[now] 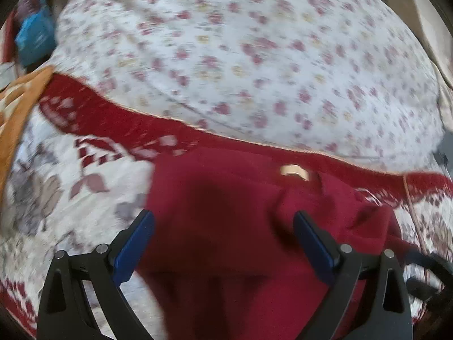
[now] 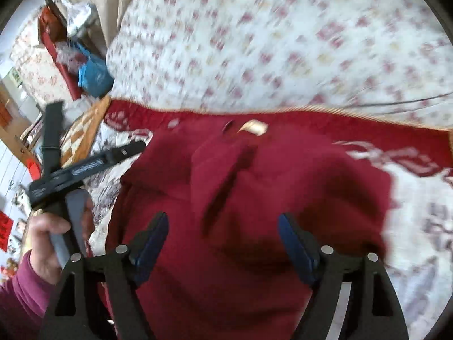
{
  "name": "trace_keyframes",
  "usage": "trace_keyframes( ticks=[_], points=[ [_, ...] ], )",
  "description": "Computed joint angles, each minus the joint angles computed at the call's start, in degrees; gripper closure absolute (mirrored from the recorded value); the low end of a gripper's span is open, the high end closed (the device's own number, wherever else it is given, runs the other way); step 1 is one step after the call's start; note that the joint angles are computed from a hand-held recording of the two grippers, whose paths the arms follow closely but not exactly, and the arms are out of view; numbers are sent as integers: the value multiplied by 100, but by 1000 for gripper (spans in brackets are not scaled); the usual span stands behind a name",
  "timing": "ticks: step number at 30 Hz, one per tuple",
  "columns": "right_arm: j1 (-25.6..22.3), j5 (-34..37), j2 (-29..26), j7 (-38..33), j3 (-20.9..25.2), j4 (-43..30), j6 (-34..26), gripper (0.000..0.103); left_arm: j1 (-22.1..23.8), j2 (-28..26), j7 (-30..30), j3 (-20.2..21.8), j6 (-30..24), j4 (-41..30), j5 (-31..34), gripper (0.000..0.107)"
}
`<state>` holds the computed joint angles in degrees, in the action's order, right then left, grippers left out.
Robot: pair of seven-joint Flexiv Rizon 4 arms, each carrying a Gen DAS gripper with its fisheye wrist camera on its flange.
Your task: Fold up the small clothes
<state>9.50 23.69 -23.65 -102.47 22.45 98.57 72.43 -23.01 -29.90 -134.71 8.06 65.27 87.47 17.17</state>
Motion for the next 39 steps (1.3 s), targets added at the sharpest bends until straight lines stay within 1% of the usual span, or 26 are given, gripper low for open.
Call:
trace_keyframes(
  ticks=[3, 4, 6, 7, 8, 9, 11, 13, 14, 15, 16, 18, 19, 21, 23, 24, 27, 28, 30, 31, 32, 34, 35, 36, 38, 39],
  points=[
    [-66, 121, 15, 184, -101, 61, 212, 16, 17, -181, 331, -178, -256, -280, -118, 9],
    [-90, 139, -62, 234, -72, -48, 139, 15, 30, -230, 347, -209, -273, -337, -188, 9],
    [-302, 331, -204, -133, 262, -326, -137, 15, 147, -245, 386, -314, -133, -295, -420, 9],
    [-381, 492, -352, -525, 481, -559, -314, 15, 164, -243, 369, -305, -72, -276, -487, 9],
    [-323, 484, -459, -629, 514, -694, -409, 15, 174, -191, 282, -251, 63, -181, -523, 10],
    [-143, 375, -631, -612, 440, -892, -579, 16, 162, -142, 203, -179, 139, -109, -526, 9],
    [315, 61, -922, -216, 112, -1142, -745, 16, 152, -28, 21, -25, 232, 54, -500, 9],
    [750, -299, -1222, 312, -211, -1342, -715, 16, 389, 43, 178, -222, 395, 287, -736, 10],
    [947, -420, -1303, 349, -312, -1369, -608, 16, 525, 60, 339, -367, 479, 394, -907, 10],
    [999, -663, -1322, 358, -255, -1279, -386, 16, 629, 63, 480, -483, 552, 475, -1073, 10],
    [945, -726, -1287, 2, -11, -1192, -250, 16, 763, 78, 647, -630, 649, 587, -1287, 10],
    [501, -352, -1244, -870, 710, -1229, -501, 16, 914, 90, 908, -826, 836, 743, -1640, 10],
    [375, -329, -1199, -1025, 882, -1162, -525, 16, 1009, 101, 1059, -964, 930, 833, -1860, 10],
    [419, -308, -958, -1127, 777, -884, -416, 16, 1061, 124, 1268, -1088, 1053, 956, -2165, 10],
    [235, -91, -769, -1275, 817, -730, -557, 16, 1134, 171, 1589, -1278, 1167, 1100, -2437, 10],
    [148, 51, -687, -1332, 827, -688, -646, 16, 1082, 189, 1696, -1255, 1135, 1114, -2476, 10],
    [-206, 685, -353, -1542, 818, -465, -774, 16, 647, 218, 1670, -790, 749, 953, -2171, 10],
    [-305, 897, -223, -1558, 752, -372, -717, 15, 480, 212, 1594, -603, 513, 847, -1976, 10],
    [-426, 1312, -126, -1627, 657, -342, -632, 14, 319, 196, 1510, -440, 104, 687, -1693, 10],
    [-514, 1539, -56, -1625, 597, -309, -606, 13, 185, 163, 1455, -321, -341, 512, -1459, 10],
    [-532, 1678, 25, -1599, 513, -251, -577, 13, 151, 147, 1427, -312, -539, 439, -1317, 10],
    [-516, 1832, 103, -1485, 292, -192, -500, 13, 113, 89, 1430, -358, -817, 316, -1086, 20],
    [-476, 1836, 109, -1393, 177, -180, -453, 13, 118, 56, 1451, -400, -956, 251, -1029, 35],
    [-440, 1838, 100, -1260, 61, -174, -368, 13, 127, 31, 1467, -437, -1066, 207, -985, 55],
    [-414, 1816, 150, -991, -85, -130, -275, 13, 194, -27, 1540, -570, -1192, 171, -1043, 76],
    [-401, 1782, 170, -850, -144, -119, -247, 13, 165, -19, 1497, -555, -1188, 149, -979, 83]
  ],
)
